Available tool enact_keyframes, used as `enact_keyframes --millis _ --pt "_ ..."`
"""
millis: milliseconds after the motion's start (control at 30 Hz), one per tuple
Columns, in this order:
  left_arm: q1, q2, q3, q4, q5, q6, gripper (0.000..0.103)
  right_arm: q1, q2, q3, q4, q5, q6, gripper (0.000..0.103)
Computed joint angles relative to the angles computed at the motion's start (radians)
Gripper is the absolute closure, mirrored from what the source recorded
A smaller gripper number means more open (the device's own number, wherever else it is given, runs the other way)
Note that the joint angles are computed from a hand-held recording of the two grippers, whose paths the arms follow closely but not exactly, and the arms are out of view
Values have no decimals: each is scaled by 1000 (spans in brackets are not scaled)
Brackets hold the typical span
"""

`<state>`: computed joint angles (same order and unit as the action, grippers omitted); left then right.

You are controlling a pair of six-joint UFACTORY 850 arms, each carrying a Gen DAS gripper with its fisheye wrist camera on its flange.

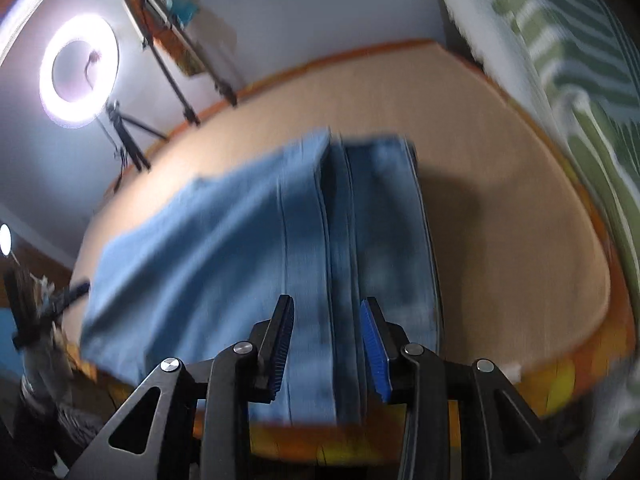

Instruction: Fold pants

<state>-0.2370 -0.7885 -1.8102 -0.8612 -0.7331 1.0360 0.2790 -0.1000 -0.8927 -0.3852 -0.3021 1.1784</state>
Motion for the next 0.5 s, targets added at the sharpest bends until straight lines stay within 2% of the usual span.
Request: enact_keyframes --millis 200,367,400,500 --pt "-8 -24 -25 34 -35 -52 64 16 37 91 159 88 -26 65" --pt "-9 -23 -14 61 -17 -77 64 30 21 84 92 76 41 66" --pt "-7 -23 -13 63 -15 -79 64 32 20 83 89 75 46 69" --pt "-2 -17 -5 65 -2 -84 64 53 12 67 -5 51 134 89"
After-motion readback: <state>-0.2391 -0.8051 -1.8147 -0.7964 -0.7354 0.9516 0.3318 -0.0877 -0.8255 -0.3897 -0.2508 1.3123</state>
